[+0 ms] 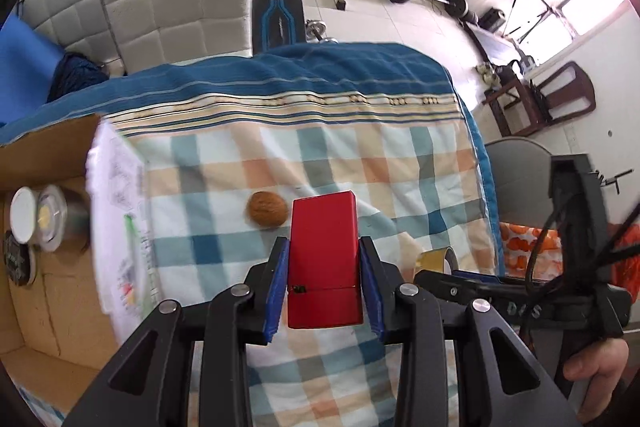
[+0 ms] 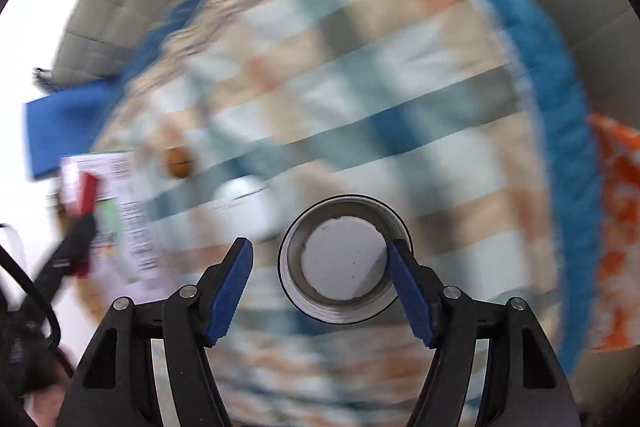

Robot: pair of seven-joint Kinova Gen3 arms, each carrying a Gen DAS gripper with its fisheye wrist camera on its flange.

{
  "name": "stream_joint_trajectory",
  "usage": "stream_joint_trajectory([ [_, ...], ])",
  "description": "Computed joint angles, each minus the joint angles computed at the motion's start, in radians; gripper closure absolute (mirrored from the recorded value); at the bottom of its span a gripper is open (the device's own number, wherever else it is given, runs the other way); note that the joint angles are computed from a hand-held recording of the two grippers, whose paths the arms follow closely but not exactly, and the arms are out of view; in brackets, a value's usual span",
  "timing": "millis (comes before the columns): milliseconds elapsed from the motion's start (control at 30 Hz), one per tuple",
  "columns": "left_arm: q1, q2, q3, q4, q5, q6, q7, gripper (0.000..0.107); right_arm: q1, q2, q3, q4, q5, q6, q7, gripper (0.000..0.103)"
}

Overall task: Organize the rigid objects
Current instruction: 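Carry the red block and tape roll over the box with both tools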

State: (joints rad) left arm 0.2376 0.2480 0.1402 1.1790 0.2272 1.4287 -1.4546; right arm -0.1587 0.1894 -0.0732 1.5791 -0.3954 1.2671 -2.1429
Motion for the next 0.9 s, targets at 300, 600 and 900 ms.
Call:
stream_joint_trajectory([
  [300,-0.188,-0.171,-0.092,0.011,0.036,0.082,-0.168,0.076,-0.234,0.071,-0.092,-0.341,0.105,0.035,-0.208,0.031],
  [600,-0.423,-0.221,-0.226,0.033,0.128,0.164,-0.404,0.076,-0.639,0.282,0.201,-0.758,0.089,0.207,-0.273,0.031],
  [900,-0.604,-0.075,-0.258,0.099,0.161,0.221,-0.540,0.076,-0.782,0.616,0.496,-1.175,-0.153,0.389,-0.354,0.031],
])
